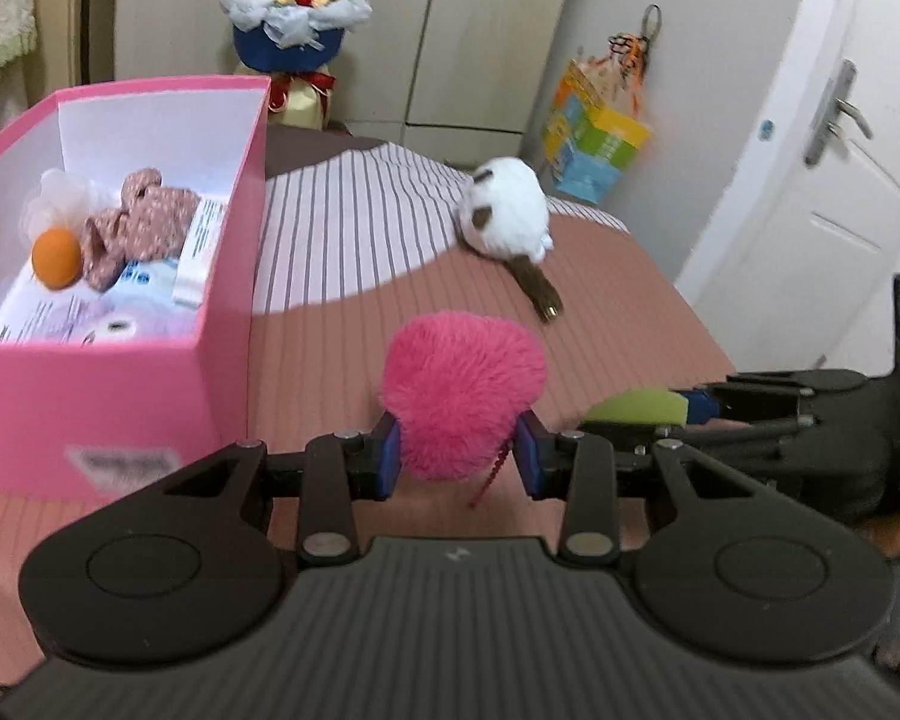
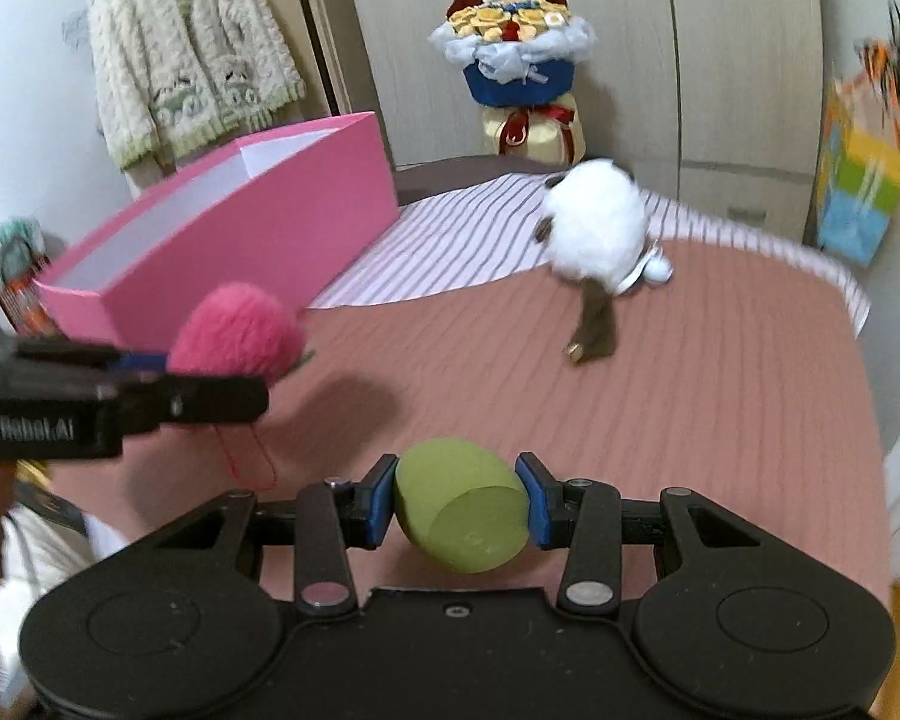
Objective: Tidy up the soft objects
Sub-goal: 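Lift the pompom and sponge with both tools toward the box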
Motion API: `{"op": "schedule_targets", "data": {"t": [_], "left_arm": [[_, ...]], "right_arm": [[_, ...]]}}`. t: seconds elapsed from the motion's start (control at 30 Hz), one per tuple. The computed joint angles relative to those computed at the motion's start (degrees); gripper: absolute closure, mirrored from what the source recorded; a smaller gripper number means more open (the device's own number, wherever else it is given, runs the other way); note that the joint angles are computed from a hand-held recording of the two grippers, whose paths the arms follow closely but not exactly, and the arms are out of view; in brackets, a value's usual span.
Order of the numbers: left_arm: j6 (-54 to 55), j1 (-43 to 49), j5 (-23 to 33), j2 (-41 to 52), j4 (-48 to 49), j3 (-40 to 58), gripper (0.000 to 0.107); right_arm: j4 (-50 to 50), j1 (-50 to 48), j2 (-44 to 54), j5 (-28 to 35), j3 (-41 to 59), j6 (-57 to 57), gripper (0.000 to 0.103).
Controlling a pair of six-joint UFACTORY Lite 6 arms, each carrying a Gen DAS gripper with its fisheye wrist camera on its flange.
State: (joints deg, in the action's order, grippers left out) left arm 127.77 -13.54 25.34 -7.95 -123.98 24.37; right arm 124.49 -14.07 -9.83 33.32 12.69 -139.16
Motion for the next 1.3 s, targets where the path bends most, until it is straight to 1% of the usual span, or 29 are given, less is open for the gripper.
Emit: {"op": "schedule_targets", "data": {"t": [0.07, 0.13, 0.23, 0.33, 0.4, 0.5, 0.6, 0.73, 0.8, 0.93, 1.03, 1.17, 1.3], "left_arm": [[-7.2, 3.5, 1.3, -3.3, 10.3, -2.0, 0.071], [-12.1, 6.0, 1.3, -7.1, 17.8, -4.1, 0.071], [-20.4, 11.2, 3.4, -12.0, 30.5, -6.4, 0.071], [-27.9, 19.8, 9.5, -14.9, 43.7, -7.1, 0.071], [-31.4, 26.9, 15.1, -15.1, 51.0, -6.0, 0.071], [-33.9, 36.0, 22.6, -12.8, 57.7, -2.4, 0.071], [-34.7, 43.0, 28.3, -11.7, 61.4, 1.3, 0.071], [-33.9, 48.4, 32.3, -12.2, 62.4, 5.6, 0.071], [-33.2, 49.9, 33.3, -11.8, 61.8, 7.9, 0.071], [-32.0, 50.8, 32.9, -8.4, 59.9, 12.9, 0.071], [-32.1, 48.6, 30.3, -4.2, 58.0, 17.5, 0.071], [-31.1, 44.2, 23.7, 0.7, 54.1, 22.6, 0.071], [-31.3, 38.8, 15.7, 8.6, 51.7, 29.6, 0.071]], "right_arm": [[-3.8, 0.1, -3.8, -0.2, -2.1, 6.3, 0.056], [-6.9, 1.1, -7.0, -0.6, -3.7, 11.0, 0.056], [-9.4, 5.1, -12.5, -3.2, -5.5, 16.7, 0.056], [-13.3, 9.2, -17.0, -5.1, -6.0, 23.4, 0.056], [-15.6, 12.1, -18.9, -6.2, -5.5, 27.3, 0.056], [-18.7, 17.1, -20.6, -7.8, -3.8, 32.7, 0.056], [-21.5, 21.0, -19.7, -8.5, -0.3, 36.8, 0.056], [-22.7, 25.6, -16.6, -9.3, 5.7, 39.2, 0.056], [-22.0, 28.0, -15.1, -10.4, 8.5, 39.2, 0.055], [-17.0, 32.1, -10.0, -12.4, 15.0, 35.0, 0.055], [-13.4, 33.6, -4.7, -12.6, 20.6, 31.8, 0.055], [-9.6, 34.7, 4.2, -13.0, 29.5, 28.6, 0.055], [-5.5, 35.8, 13.1, -16.1, 39.0, 24.8, 0.055]]}}
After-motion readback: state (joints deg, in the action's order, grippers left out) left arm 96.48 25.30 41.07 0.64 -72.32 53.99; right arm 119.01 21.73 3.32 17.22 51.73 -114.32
